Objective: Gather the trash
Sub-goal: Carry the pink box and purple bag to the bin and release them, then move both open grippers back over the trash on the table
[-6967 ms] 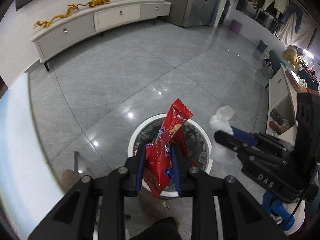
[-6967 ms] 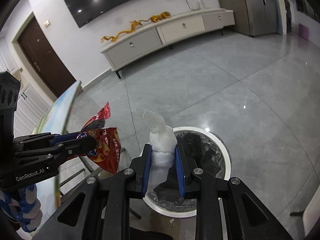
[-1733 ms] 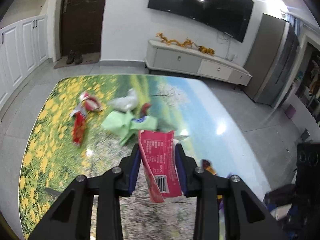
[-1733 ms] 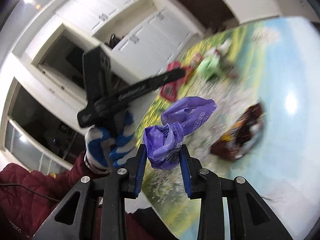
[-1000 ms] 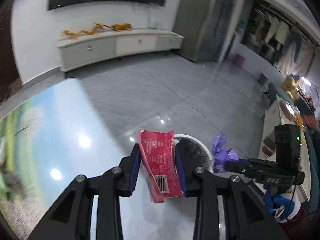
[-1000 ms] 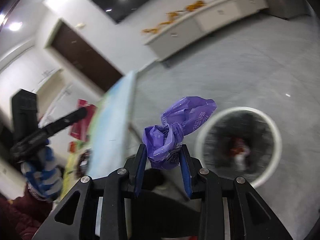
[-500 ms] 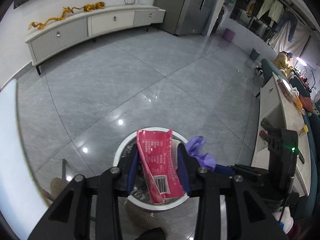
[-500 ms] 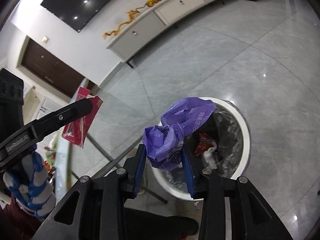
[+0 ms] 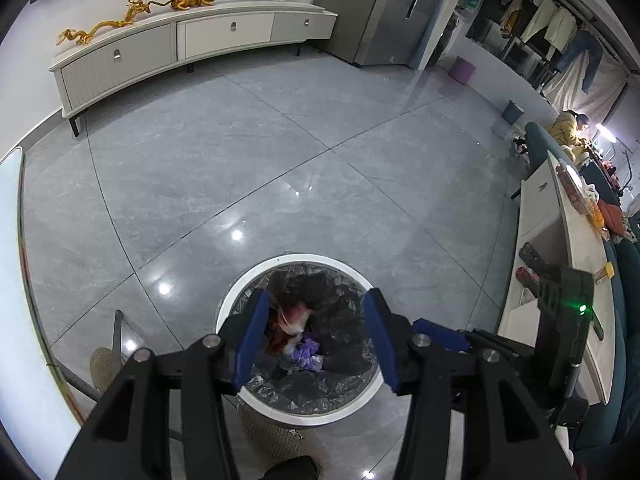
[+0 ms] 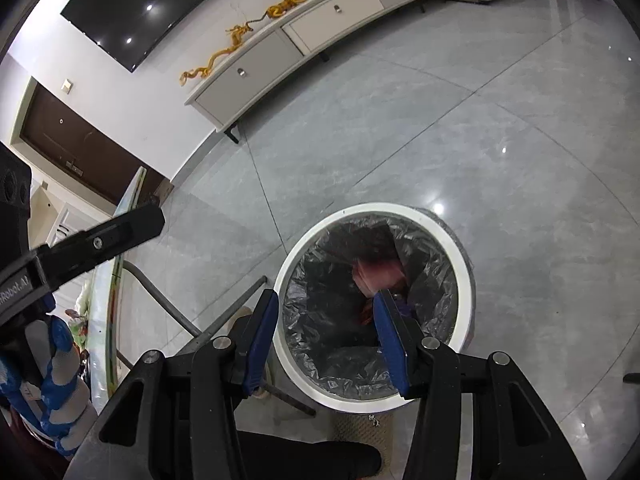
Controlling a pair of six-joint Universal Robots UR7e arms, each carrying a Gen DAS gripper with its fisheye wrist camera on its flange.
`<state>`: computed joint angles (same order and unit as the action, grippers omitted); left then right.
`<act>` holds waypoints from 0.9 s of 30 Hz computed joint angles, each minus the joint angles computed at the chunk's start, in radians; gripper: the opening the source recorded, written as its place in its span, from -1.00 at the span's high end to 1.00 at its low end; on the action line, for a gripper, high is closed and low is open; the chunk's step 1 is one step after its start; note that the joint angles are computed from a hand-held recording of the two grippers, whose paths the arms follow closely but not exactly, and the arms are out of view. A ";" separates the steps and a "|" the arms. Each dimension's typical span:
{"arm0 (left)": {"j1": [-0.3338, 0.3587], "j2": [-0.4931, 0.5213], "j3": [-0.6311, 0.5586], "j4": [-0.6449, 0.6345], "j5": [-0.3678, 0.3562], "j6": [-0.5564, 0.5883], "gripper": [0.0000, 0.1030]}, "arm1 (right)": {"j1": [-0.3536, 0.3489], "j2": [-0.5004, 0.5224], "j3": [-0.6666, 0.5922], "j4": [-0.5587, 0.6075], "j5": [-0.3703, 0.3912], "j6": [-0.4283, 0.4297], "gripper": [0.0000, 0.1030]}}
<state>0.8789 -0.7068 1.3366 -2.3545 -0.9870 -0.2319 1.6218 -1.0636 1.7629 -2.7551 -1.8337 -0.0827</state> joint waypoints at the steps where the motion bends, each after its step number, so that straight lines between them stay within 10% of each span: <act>1: -0.002 -0.003 0.001 0.000 0.001 -0.001 0.06 | 0.003 -0.007 0.005 -0.007 -0.002 0.001 0.05; 27: -0.133 -0.512 0.504 -0.187 0.298 -0.036 -0.12 | 0.248 -0.111 0.071 -0.148 -0.039 -0.031 0.03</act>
<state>0.7460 -1.2193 1.8408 -2.5418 -0.6888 -0.2677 1.8698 -1.1743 1.8340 -2.9034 -1.8729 -0.1138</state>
